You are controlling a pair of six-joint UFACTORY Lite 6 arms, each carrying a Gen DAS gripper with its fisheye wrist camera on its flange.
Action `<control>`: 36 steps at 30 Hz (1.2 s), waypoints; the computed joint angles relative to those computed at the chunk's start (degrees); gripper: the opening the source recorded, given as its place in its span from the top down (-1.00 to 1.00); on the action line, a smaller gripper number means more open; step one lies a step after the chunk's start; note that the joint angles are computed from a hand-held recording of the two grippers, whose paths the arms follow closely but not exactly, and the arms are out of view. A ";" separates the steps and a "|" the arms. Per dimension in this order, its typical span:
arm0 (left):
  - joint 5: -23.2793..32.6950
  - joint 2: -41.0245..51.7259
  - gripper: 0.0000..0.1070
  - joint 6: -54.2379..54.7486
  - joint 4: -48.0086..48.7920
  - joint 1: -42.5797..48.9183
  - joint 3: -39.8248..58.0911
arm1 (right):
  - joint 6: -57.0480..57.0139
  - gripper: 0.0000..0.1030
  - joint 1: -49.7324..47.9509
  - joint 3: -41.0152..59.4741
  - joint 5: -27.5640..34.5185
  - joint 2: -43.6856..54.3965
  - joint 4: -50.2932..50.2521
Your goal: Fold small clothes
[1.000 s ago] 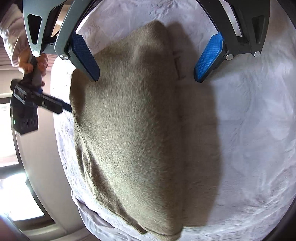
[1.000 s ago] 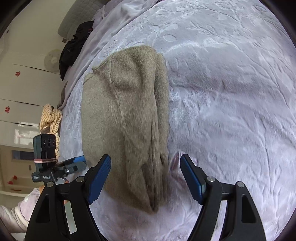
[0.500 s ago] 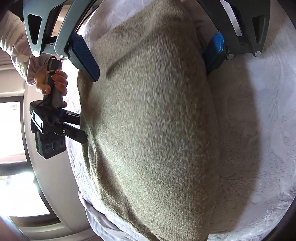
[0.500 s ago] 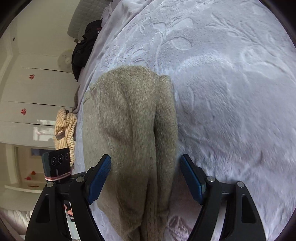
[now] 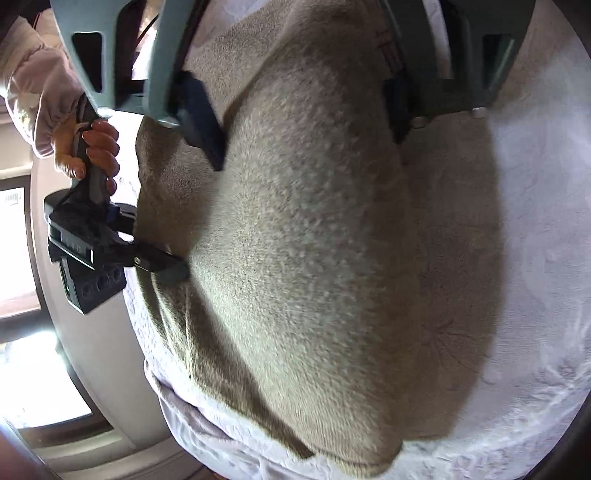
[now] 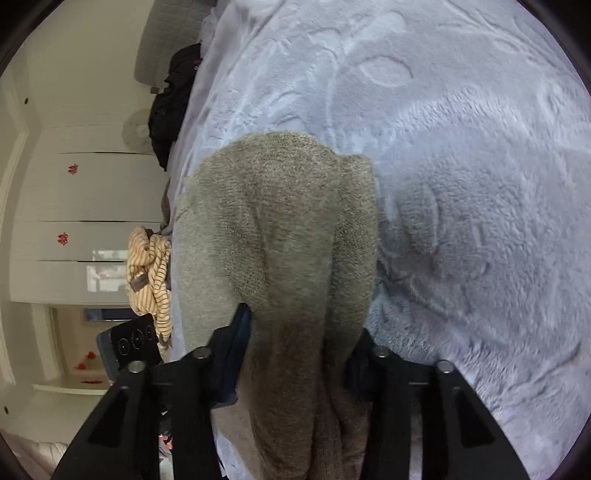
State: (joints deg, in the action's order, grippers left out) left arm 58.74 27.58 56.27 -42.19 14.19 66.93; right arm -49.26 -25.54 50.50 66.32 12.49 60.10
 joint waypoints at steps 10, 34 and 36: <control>12.07 -8.47 0.04 2.04 0.41 7.43 0.53 | 7.13 0.27 0.04 -2.36 7.70 -10.44 3.25; 43.11 -2.09 0.04 29.69 27.68 54.34 24.31 | 60.72 0.27 61.46 -18.31 -29.72 -54.80 1.86; 40.20 -1.77 0.04 30.79 29.32 56.56 22.09 | 64.36 0.27 67.68 -20.07 -34.53 -54.93 0.36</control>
State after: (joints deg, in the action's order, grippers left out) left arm 98.94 25.81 87.06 -12.87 70.74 89.02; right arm 15.10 42.14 30.43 31.79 -42.44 60.47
